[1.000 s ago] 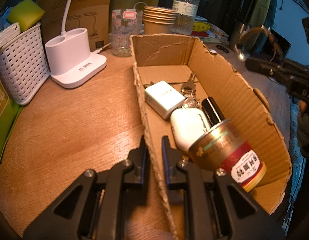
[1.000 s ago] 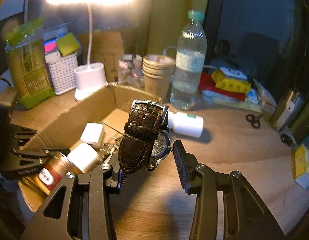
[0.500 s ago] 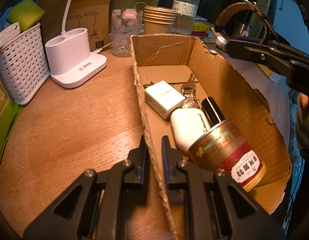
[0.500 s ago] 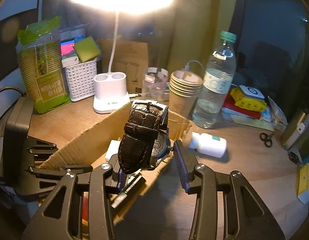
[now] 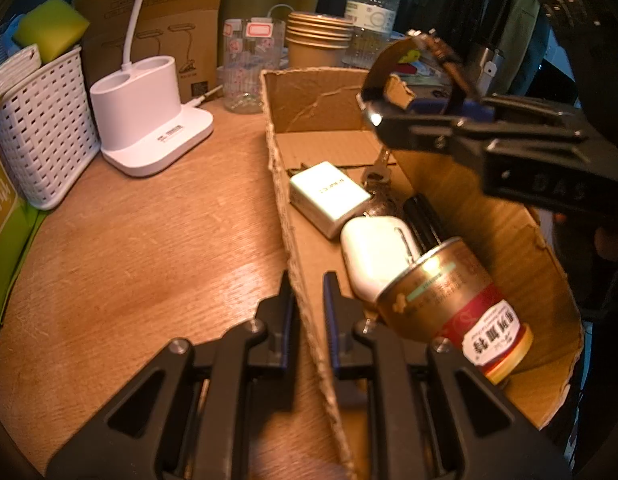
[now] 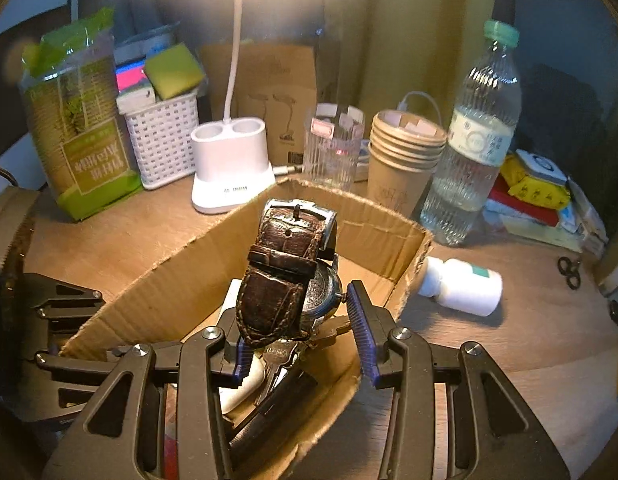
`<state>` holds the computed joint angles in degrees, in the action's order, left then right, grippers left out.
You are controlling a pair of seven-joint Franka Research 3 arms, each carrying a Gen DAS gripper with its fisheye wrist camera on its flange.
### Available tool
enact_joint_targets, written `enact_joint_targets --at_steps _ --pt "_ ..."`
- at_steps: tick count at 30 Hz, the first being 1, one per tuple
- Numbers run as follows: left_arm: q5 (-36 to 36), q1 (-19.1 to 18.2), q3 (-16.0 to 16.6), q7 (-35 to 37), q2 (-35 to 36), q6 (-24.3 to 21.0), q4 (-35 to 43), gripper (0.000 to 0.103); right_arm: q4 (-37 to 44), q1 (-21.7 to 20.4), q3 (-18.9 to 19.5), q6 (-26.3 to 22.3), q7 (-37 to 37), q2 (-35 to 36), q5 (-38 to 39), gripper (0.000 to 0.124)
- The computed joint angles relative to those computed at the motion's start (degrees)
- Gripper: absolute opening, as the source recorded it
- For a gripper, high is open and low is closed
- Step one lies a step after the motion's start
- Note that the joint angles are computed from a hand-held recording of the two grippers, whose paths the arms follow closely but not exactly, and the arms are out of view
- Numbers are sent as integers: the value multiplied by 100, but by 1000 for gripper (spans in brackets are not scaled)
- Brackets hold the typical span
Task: Organize rigid objects
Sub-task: 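Carry the watch over the box and release it with the right tool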
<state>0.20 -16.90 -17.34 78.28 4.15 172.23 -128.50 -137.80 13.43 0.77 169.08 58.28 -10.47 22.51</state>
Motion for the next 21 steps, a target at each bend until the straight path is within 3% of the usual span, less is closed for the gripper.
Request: enact_joint_targets --at_steps 9,14,21 --pt "22 2 -4 -17 5 7 -2 14 331 -303 216 -599 758 246 -1079 45" --pt "33 0 -3 -25 12 8 4 14 395 -438 351 -744 1397 326 -2062 45" --pt "0 4 -12 -6 -7 -1 -9 14 546 -316 270 -953 1486 393 -2173 45"
